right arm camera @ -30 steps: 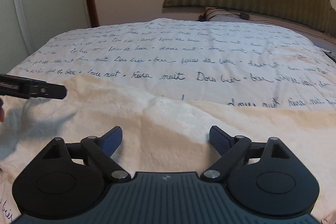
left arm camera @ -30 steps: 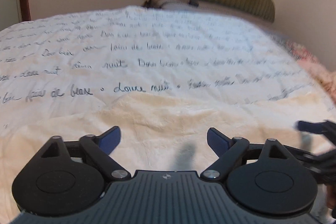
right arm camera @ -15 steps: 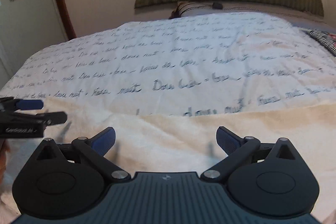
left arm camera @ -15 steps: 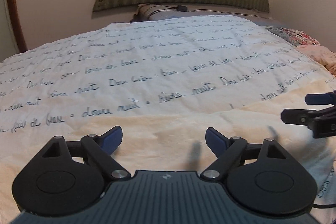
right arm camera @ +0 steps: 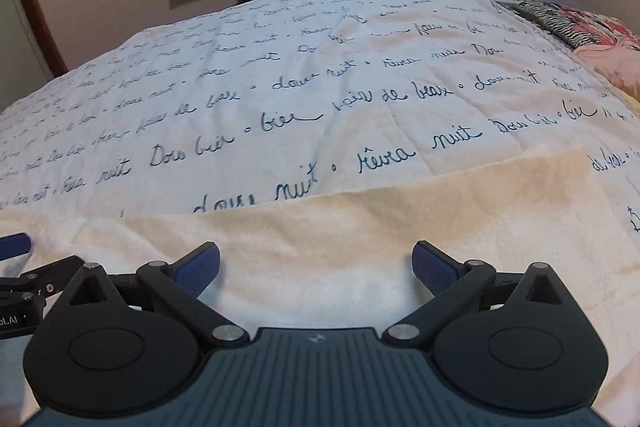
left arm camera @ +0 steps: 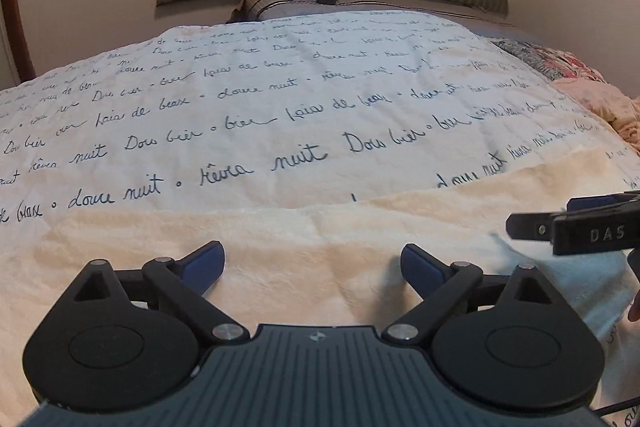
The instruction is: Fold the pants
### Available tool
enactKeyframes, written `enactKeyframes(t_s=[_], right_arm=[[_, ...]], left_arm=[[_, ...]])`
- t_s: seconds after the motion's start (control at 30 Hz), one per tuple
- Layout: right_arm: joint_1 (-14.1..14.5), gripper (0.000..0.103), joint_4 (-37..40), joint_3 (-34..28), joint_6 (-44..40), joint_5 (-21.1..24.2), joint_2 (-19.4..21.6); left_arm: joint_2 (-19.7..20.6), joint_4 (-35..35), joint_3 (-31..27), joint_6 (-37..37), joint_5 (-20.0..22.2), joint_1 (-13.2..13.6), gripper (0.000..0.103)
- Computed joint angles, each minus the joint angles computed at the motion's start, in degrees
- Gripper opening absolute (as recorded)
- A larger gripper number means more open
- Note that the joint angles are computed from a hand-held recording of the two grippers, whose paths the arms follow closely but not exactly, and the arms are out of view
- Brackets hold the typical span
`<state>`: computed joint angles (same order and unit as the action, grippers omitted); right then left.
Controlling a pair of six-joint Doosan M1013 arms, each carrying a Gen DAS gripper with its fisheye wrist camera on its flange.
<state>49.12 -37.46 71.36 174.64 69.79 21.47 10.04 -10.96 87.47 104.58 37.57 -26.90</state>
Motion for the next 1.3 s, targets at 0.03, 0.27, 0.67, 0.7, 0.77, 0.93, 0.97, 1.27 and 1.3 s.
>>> enactKeyframes(t_s=[0.03, 0.27, 0.67, 0.7, 0.77, 0.93, 0.97, 1.27, 1.3], right_arm=[[-0.1, 0.103, 1.7, 0.5, -2.4, -0.5, -0.3], [-0.9, 0.103, -2.6, 2.6, 0.7, 1.0, -0.1], [5.2, 0.103, -9.7, 11.7, 10.7, 9.5, -5.2], [5.2, 0.103, -9.9, 12.6, 14.0, 9.6, -5.9], [5.7, 0.103, -10.2, 11.4, 13.8, 12.8, -5.6], [5.6, 0.103, -9.6, 10.9, 5.7, 8.7, -4.7], [5.3, 0.103, -10.5, 12.0, 7.2, 7.3, -5.1], [10.1, 0.103, -22.0, 23.3, 56.9, 8.9, -13.5], [10.4, 0.103, -22.4, 25.3, 61.7, 6.6, -14.8]], left_arm=[[0.1, 1.7, 0.2, -0.8, 0.0, -0.7, 0.097], [-0.7, 9.9, 2.4, -6.9, -3.4, -3.6, 0.101], [-3.9, 8.9, 8.5, -6.8, -8.5, -4.5, 0.102], [-3.9, 7.4, 7.9, -5.9, -6.8, -4.2, 0.102], [-4.2, 3.1, 7.5, -4.0, -5.8, -3.5, 0.102], [-3.7, 6.2, 7.8, -5.3, -5.8, -4.8, 0.103], [-4.1, 7.2, 9.3, -4.8, -9.1, -5.0, 0.103], [-4.8, 3.4, 10.8, -1.5, -12.0, -4.5, 0.102], [-4.9, 2.6, 10.6, -1.3, -11.4, -4.4, 0.101]])
